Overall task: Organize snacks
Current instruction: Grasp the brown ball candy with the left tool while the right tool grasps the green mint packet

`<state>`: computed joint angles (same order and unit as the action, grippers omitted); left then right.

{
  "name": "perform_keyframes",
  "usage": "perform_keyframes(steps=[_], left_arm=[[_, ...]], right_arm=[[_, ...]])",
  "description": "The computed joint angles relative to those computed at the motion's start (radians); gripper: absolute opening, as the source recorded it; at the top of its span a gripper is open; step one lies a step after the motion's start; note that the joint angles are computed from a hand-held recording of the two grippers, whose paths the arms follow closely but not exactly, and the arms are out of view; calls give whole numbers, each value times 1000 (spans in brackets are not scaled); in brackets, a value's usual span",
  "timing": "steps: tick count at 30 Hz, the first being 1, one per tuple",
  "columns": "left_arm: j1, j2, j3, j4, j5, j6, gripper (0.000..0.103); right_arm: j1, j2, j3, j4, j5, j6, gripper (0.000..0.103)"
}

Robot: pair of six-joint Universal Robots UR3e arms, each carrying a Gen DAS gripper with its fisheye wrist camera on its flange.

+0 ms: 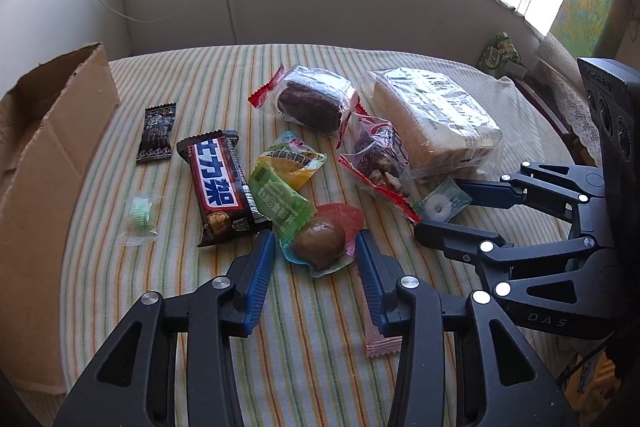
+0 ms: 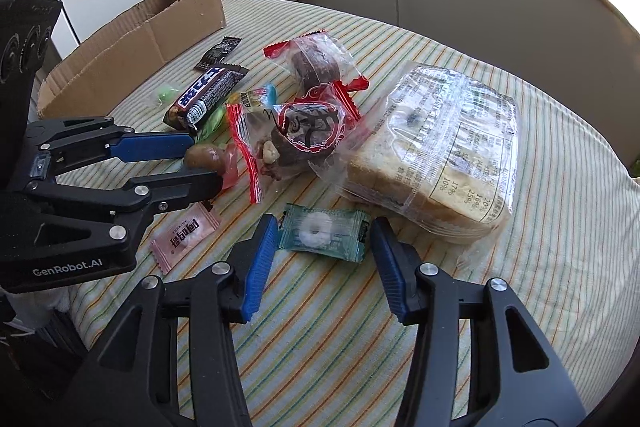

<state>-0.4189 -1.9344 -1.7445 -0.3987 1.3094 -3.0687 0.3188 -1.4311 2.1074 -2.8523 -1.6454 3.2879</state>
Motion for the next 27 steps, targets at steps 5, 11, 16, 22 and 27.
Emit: perform_keyframes(steps=[5,11,16,22,27], left_arm=[[15,14,-23,14,-5,14,31],[-10,7,-24,39,13,1,28],[4,53,-75,56,-13,-5,28],[27,115,-142,94,-37,-8,28],[83,190,-206,110,-77,6,28]], right_arm=[[5,-8,8,-3,-5,4,27],[5,-24,22,-6,4,4,8],[7,-41,33,-6,4,21,6],[22,-76,35,13,-9,37,6],[46,-93,-2,45,-27,50,6]])
